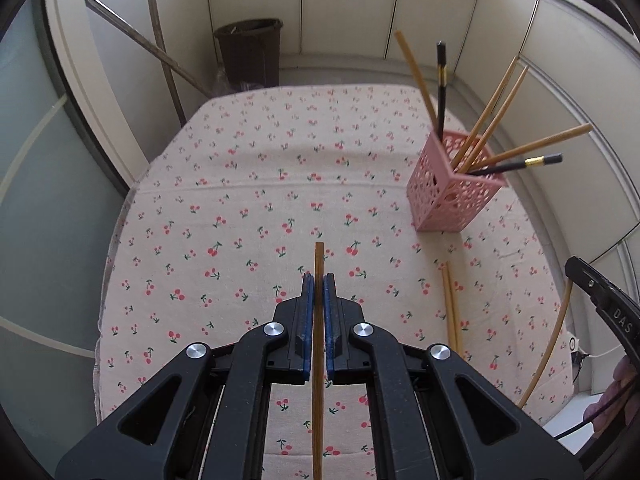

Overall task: Organize utensils
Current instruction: 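Carry both held wooden chopsticks upright above the pink holder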

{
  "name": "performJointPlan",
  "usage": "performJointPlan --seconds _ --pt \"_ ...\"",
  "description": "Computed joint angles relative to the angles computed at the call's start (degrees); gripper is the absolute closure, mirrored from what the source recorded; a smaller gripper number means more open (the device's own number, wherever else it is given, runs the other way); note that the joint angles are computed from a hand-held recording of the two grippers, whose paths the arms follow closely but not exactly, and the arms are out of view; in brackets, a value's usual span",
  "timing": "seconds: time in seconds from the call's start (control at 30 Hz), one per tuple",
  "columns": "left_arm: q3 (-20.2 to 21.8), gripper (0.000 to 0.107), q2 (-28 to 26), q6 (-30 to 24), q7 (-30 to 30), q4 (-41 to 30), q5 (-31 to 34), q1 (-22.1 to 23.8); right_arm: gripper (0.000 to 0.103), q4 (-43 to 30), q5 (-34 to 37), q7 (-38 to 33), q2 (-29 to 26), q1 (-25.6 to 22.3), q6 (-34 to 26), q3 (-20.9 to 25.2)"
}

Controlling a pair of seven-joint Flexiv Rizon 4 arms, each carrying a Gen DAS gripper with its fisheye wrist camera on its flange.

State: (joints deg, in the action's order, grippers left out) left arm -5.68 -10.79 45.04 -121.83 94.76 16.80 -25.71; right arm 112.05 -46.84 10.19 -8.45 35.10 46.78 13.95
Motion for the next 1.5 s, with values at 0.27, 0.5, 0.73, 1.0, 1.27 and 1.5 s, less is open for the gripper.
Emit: performJointPlan --seconds 0.27,0.5,0.73,1.0,1.27,1.5 --pt "-0.46 0.103 3.65 3.17 -2.15 1.68 2.26 -0.28 0.095 3.72 -4.66 3.19 5.57 -1.81 2.2 1.2" --pt "-1.3 0.103 6.84 5.3 -4.35 3.8 3.55 0.36 0.095 7.02 -6.92 6.51 9.74 -4.48 6.01 2.49" --pt "-2.67 0.103 9.56 6.89 -9.96 3.66 7.09 1.15 0.095 10.27 -8.43 10.01 14.19 -8.25 10.37 3.43" --pt "-4.08 0.103 5.4 5.67 -11.13 -8.63 10.22 1.1 0.095 12.78 -8.07 12.37 17.69 -12.22 13.14 4.32" --pt "-1.64 0.103 2.53 10.87 -12.38 -13.89 10.45 -1.85 0.035 16.69 26.72 -4.21 13.9 -11.84 12.52 -0.16" --pt "-0.69 0.103 3.7 17.22 -8.29 -4.91 1.19 -0.11 0.036 17.25 31.82 -2.16 4.76 -11.07 20.73 -1.2"
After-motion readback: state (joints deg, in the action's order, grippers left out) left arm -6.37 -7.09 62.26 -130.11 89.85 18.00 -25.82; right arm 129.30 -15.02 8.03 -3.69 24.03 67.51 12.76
